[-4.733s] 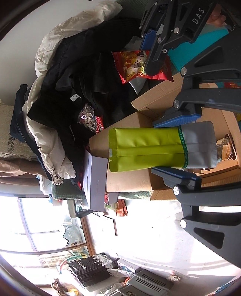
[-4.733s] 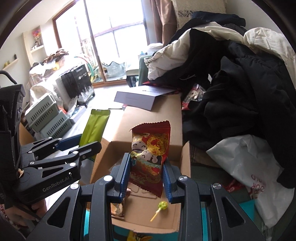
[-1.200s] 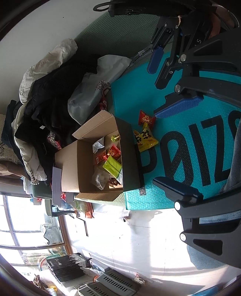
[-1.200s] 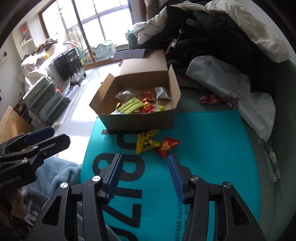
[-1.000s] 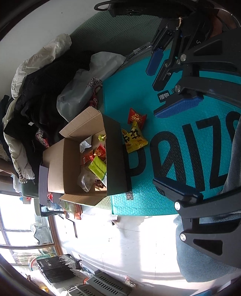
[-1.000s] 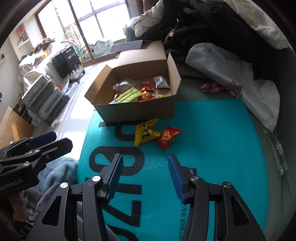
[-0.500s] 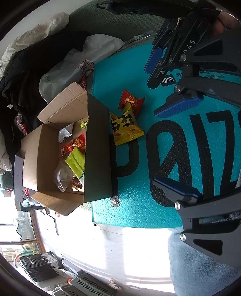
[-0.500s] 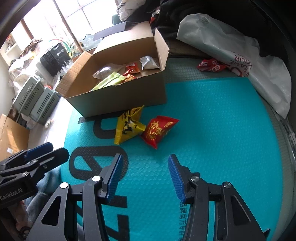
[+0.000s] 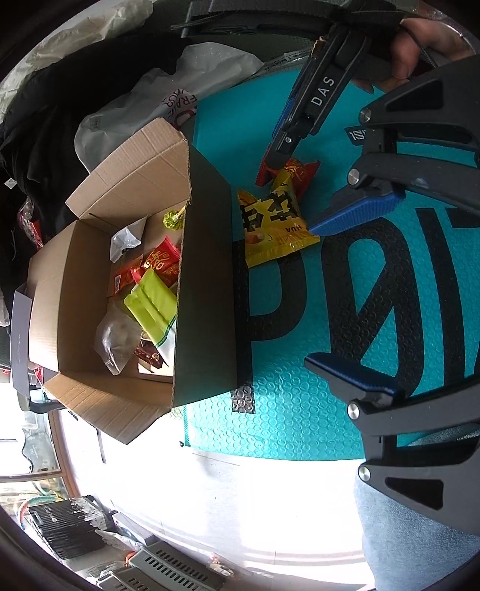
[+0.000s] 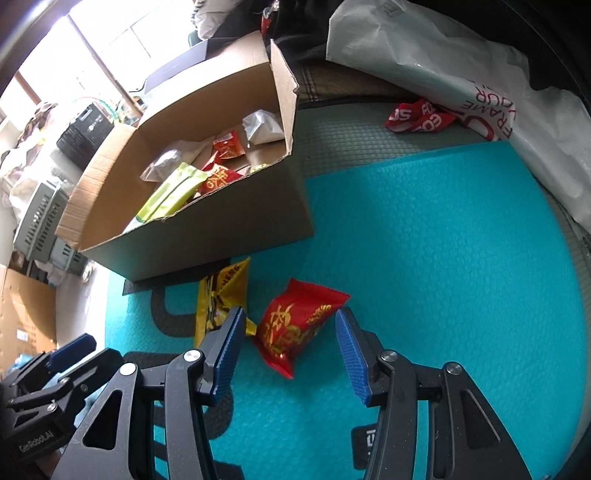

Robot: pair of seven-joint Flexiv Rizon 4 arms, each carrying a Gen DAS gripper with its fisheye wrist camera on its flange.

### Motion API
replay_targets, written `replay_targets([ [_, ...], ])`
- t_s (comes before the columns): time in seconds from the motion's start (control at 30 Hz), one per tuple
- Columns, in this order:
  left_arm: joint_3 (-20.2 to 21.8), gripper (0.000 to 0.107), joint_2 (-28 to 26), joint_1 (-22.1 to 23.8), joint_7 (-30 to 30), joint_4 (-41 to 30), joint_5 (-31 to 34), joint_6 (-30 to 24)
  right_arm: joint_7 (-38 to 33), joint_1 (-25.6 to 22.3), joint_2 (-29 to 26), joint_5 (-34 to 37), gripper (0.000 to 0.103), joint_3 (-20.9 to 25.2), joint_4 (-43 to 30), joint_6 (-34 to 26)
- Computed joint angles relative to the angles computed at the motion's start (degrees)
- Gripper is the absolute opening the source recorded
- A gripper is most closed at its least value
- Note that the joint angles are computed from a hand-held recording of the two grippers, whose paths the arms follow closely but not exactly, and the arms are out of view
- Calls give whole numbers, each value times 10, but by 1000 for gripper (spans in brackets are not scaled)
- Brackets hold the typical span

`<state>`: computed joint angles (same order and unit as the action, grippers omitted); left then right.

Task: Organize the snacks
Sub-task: 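Move both tools back from the box toward the last two packets on the mat, then grasp the yellow SHENG packet with the left tool while the right tool grasps the red packet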

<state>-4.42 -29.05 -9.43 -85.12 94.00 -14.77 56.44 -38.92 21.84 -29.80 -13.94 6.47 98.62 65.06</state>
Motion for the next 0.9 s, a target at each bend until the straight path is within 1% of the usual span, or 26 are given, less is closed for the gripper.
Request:
replay_targets([
  [0.2,-16,65,-14,9,20,-11,-22,8,-30,-19,-32,43,50,26,-43,-46],
  [0.33,-30,65,-22,18,41,-13,-46,6,-49,-21,-35,63,39,33,-42,-38],
  [0.43,-37,65,-25,23,60,-13,-62,10,-53,-15,-33,61,38,28,-40,-32],
  [0.53,-53,65,-29,30,97,-18,-82,5,-56,-12,-33,56,36,23,-41,-30],
  [0.67,-62,65,-41,26,141,-29,-90,9,-48,-5,-27,40,34,9,-39,-36],
  [0.77,-61,65,-57,19,151,-48,-91,-5,-40,-5,-19,33,33,4,-29,-41],
  [0.9,-58,65,-82,9,150,-81,-90,-29,-26,-8,-1,26,33,0,-5,-43],
])
